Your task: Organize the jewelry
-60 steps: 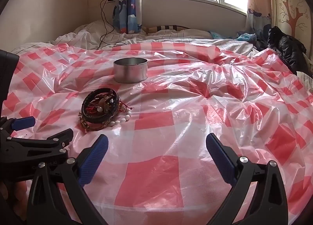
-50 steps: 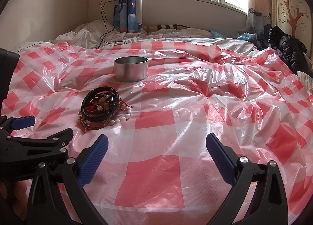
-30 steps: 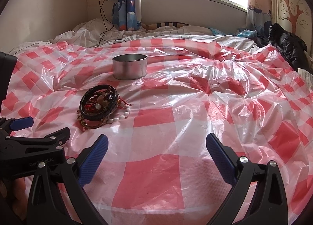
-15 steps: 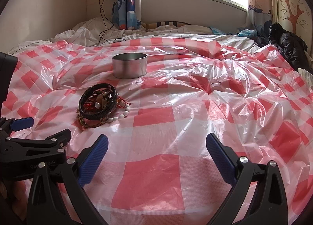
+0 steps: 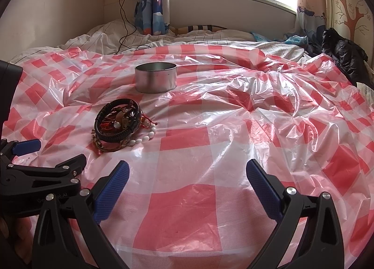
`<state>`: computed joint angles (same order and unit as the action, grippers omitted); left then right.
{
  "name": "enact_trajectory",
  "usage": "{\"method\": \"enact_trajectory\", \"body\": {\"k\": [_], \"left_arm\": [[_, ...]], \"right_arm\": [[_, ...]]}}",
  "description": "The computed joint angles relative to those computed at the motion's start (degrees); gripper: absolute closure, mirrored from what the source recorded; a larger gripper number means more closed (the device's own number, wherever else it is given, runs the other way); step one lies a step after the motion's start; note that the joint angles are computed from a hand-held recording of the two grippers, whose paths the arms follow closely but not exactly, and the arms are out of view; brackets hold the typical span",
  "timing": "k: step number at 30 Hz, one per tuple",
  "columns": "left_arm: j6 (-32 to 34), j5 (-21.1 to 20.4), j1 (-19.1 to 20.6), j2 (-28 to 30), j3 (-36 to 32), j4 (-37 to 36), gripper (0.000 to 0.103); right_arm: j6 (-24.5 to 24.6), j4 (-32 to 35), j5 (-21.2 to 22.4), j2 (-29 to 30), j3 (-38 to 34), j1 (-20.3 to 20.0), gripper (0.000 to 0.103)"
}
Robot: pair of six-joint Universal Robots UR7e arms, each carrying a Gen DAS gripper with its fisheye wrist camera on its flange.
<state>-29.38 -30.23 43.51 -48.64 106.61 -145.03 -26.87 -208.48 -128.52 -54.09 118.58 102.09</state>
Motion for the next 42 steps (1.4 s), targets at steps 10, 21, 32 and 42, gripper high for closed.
{"method": "enact_trajectory", "body": {"k": [10,21,32,42], "left_arm": [[6.3,-0.7,0.2,0.1,0.6,-6.6,0.008],[15.5,-2.1,4.1,-0.4,-7.7,-7.5,0.007],[11.0,-5.5,9.1,-0.2,-13.1,-3.4,0.008],[13.2,-8.1,8.5,0.7,-13.4,-3.7,0.008]], "right_arm": [[-5.1,0.8,1.7,-0.7,-0.3,1.2,0.007],[-12.6,19.3,9.2,-3.8,-7.4,0.5,0.007],[-5.6,40.2,25.5,-1.4,-17.0,-3.6,0.015],[1.7,49.8,28.3,-1.8,-19.7,-7.0,0.065]]}}
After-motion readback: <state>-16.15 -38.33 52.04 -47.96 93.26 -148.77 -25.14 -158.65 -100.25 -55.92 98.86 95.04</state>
